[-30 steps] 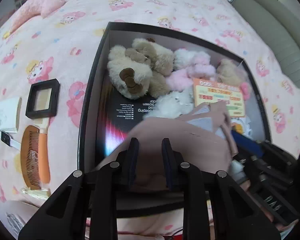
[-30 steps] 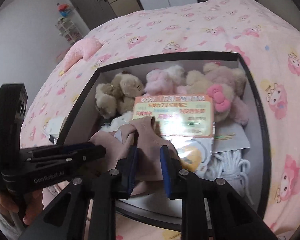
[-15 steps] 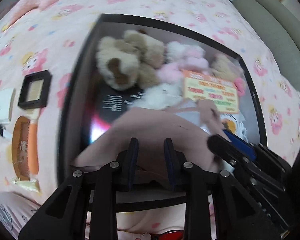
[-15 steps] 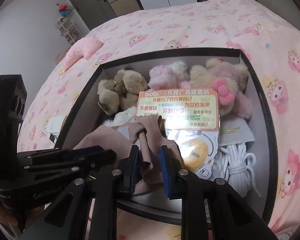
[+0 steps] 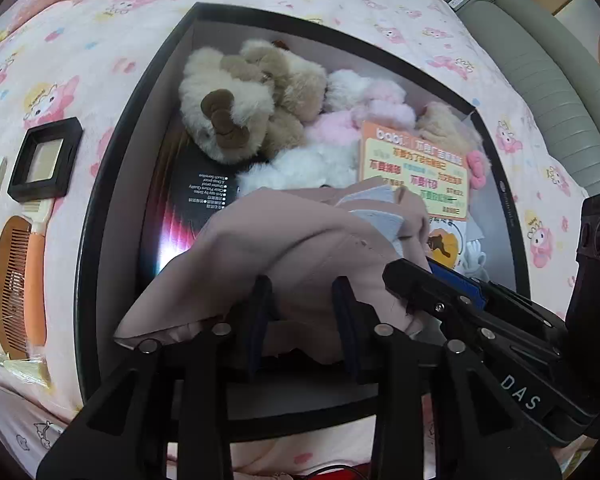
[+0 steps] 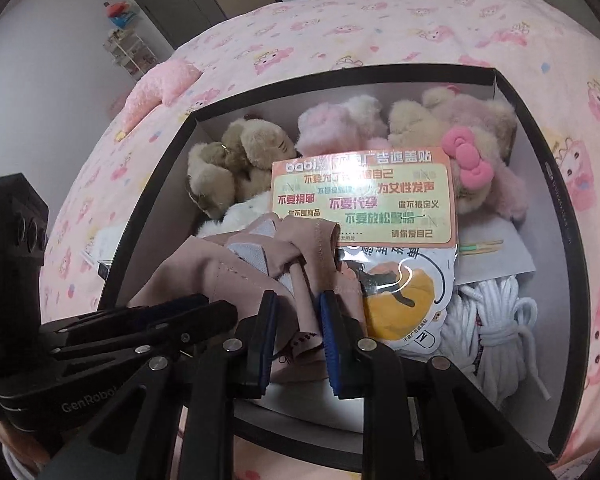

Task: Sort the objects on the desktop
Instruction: 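Lower the beige fabric into the black box and open the left gripper, then withdraw the left gripper from the box toward the wooden comb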

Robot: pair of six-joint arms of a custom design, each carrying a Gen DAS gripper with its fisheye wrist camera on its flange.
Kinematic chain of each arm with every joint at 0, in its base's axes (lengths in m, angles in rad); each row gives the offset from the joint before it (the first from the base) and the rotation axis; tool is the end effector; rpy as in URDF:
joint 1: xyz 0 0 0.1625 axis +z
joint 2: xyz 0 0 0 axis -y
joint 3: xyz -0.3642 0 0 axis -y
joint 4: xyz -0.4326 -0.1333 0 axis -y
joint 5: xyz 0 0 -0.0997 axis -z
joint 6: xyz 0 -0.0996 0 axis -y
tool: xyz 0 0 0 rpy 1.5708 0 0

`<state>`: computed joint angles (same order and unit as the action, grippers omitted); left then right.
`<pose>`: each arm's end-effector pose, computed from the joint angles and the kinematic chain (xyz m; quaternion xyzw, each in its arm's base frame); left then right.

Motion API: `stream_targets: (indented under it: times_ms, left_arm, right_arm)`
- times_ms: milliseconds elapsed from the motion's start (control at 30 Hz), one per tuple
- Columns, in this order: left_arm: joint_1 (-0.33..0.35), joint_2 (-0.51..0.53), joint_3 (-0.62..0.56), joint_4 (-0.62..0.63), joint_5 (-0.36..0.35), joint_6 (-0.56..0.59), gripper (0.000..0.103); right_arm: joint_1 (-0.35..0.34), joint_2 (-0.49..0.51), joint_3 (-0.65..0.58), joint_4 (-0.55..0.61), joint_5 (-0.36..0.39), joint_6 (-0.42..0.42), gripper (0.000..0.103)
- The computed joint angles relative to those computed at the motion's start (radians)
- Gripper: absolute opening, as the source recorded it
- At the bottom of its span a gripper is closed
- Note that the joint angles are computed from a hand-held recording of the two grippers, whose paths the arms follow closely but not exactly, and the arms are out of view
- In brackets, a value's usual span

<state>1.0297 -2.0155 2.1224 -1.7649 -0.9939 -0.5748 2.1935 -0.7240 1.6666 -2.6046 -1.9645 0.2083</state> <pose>-0.0349 -0.4224 0.3706 -0.0285 0.9574 -0.1859 0.2190 0.4474 -0.4601 -0.0288 0.1928 -0.9605 0.1198 0.1607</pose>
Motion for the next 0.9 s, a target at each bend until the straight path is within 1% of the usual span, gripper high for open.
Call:
stream_targets:
  times_ms: [67,133,200,300,367,400,433,467,500,567,633,667,733,800,900]
  left_arm:
    - [0.006,-0.001,0.014,-0.029,0.009,0.019,0.034]
    - [0.002,-0.009,0.017,-0.035,0.003,0.028,0.033]
    - [-0.004,-0.021,0.014,-0.033,-0.005,0.033,0.033]
    - [-0.025,-0.086,0.033,-0.069,-0.043,0.055,0.033]
    - [-0.045,-0.135,0.045,-0.080,-0.073,0.047,0.033]
    - [-0.060,-0.162,0.054,-0.088,-0.076,0.047,0.033]
    - [-0.075,-0.185,0.066,-0.097,-0.068,0.049,0.034]
    - [-0.098,-0.220,0.073,-0.068,-0.047,0.028,0.034]
    - [-0.110,-0.224,0.071,-0.070,-0.036,0.028,0.034]
    - [-0.149,-0.249,0.068,-0.047,-0.012,0.030,0.036]
    - [-0.192,-0.265,0.058,0.003,0.039,0.024,0.039]
    - [-0.204,-0.264,0.060,0.001,0.052,0.024,0.040]
    - [-0.224,-0.292,0.055,0.032,0.047,0.015,0.041]
    - [-0.256,-0.338,0.055,0.088,0.061,-0.015,0.042]
    - [-0.280,-0.379,0.060,0.130,0.071,-0.034,0.044]
  right_arm:
    - [-0.003,0.006,-0.004,0.016,0.001,0.007,0.020]
    - [0.005,0.013,-0.011,0.024,-0.018,-0.005,0.020]
    - [0.008,0.009,-0.007,0.022,-0.022,-0.007,0.020]
    - [0.011,-0.010,0.015,-0.015,-0.014,-0.009,0.020]
    - [0.026,-0.024,0.027,-0.041,-0.034,-0.017,0.020]
    - [0.038,-0.029,0.029,-0.047,-0.052,-0.024,0.020]
    - [0.048,-0.035,0.027,-0.042,-0.066,-0.026,0.020]
    - [0.058,-0.048,0.034,-0.043,-0.072,-0.008,0.020]
    - [0.067,-0.062,0.044,-0.053,-0.076,0.020,0.024]
    - [0.090,-0.080,0.056,-0.064,-0.081,0.024,0.030]
    - [0.118,-0.081,0.048,-0.053,-0.114,0.026,0.032]
    - [0.132,-0.082,0.047,-0.051,-0.134,0.039,0.032]
    - [0.154,-0.086,0.049,-0.064,-0.156,0.063,0.033]
    - [0.175,-0.093,0.057,-0.075,-0.164,0.079,0.039]
    - [0.204,-0.093,0.060,-0.073,-0.180,0.086,0.041]
